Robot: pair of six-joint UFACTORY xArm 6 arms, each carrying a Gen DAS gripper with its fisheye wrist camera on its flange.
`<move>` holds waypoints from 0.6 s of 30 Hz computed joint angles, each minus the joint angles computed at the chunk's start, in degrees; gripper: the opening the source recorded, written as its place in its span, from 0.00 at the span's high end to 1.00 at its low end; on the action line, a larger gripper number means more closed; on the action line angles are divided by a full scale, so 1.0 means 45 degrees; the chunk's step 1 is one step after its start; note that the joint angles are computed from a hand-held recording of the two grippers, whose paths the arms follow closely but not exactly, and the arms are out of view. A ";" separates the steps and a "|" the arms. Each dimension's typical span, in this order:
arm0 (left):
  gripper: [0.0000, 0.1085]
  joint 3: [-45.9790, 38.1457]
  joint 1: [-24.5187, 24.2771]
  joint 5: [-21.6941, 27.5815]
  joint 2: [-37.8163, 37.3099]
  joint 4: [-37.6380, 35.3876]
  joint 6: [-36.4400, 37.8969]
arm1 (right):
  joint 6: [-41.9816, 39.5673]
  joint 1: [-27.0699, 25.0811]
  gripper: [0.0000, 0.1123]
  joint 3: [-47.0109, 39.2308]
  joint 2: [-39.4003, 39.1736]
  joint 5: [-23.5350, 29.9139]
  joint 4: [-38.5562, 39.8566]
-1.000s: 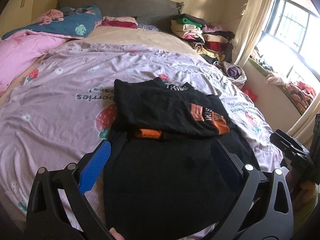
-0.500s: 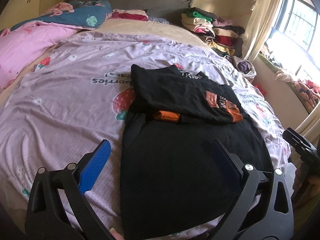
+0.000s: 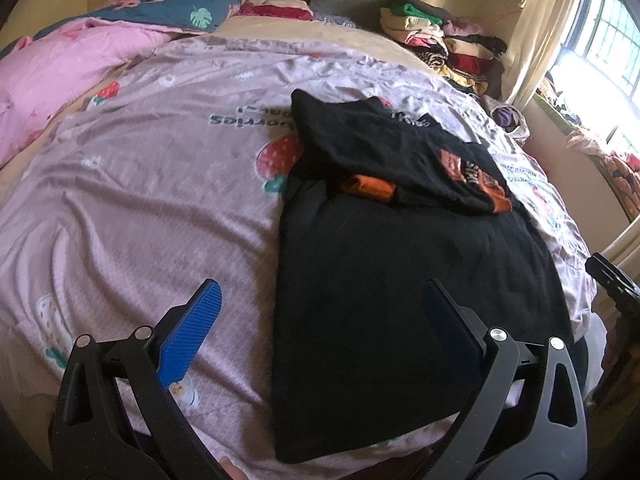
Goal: Fold small clothes
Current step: 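Move both grippers to the hem of the black shirt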
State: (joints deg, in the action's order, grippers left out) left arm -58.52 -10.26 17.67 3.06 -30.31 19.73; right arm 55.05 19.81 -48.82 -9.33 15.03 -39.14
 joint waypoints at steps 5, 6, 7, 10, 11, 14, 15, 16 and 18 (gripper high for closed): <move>0.14 0.0285 0.0135 0.0405 -0.0230 -0.1559 0.1403 | -0.0159 -0.0089 0.12 0.0205 -0.0067 -0.0140 0.0259; 0.14 0.0422 0.0138 0.0346 -0.0298 -0.1498 0.1452 | -0.0163 -0.0099 0.12 0.0236 -0.0084 -0.0156 0.0269; 0.14 0.0459 0.0133 0.0351 -0.0299 -0.1454 0.1439 | -0.0175 -0.0112 0.12 0.0276 -0.0108 -0.0188 0.0283; 0.33 0.0623 0.0174 0.0632 -0.0420 -0.2088 0.2048 | -0.0231 -0.0133 0.12 0.0355 -0.0183 -0.0175 0.0307; 0.41 0.0669 0.0206 0.0782 -0.0439 -0.2180 0.2142 | -0.0228 -0.0149 0.12 0.0415 -0.0228 -0.0185 0.0304; 0.58 0.0816 0.0272 0.1227 -0.0491 -0.2467 0.2477 | -0.0446 -0.0190 0.12 0.0607 -0.0340 -0.0216 0.0473; 0.60 0.0882 0.0300 0.1394 -0.0511 -0.2523 0.2553 | -0.0546 -0.0188 0.12 0.0670 -0.0373 -0.0187 0.0552; 0.61 0.0915 0.0317 0.1511 -0.0516 -0.2529 0.2559 | -0.0627 -0.0187 0.12 0.0739 -0.0405 -0.0176 0.0617; 0.61 0.0998 0.0360 0.1701 -0.0505 -0.2517 0.2491 | -0.0908 -0.0183 0.12 0.0885 -0.0459 -0.0188 0.0857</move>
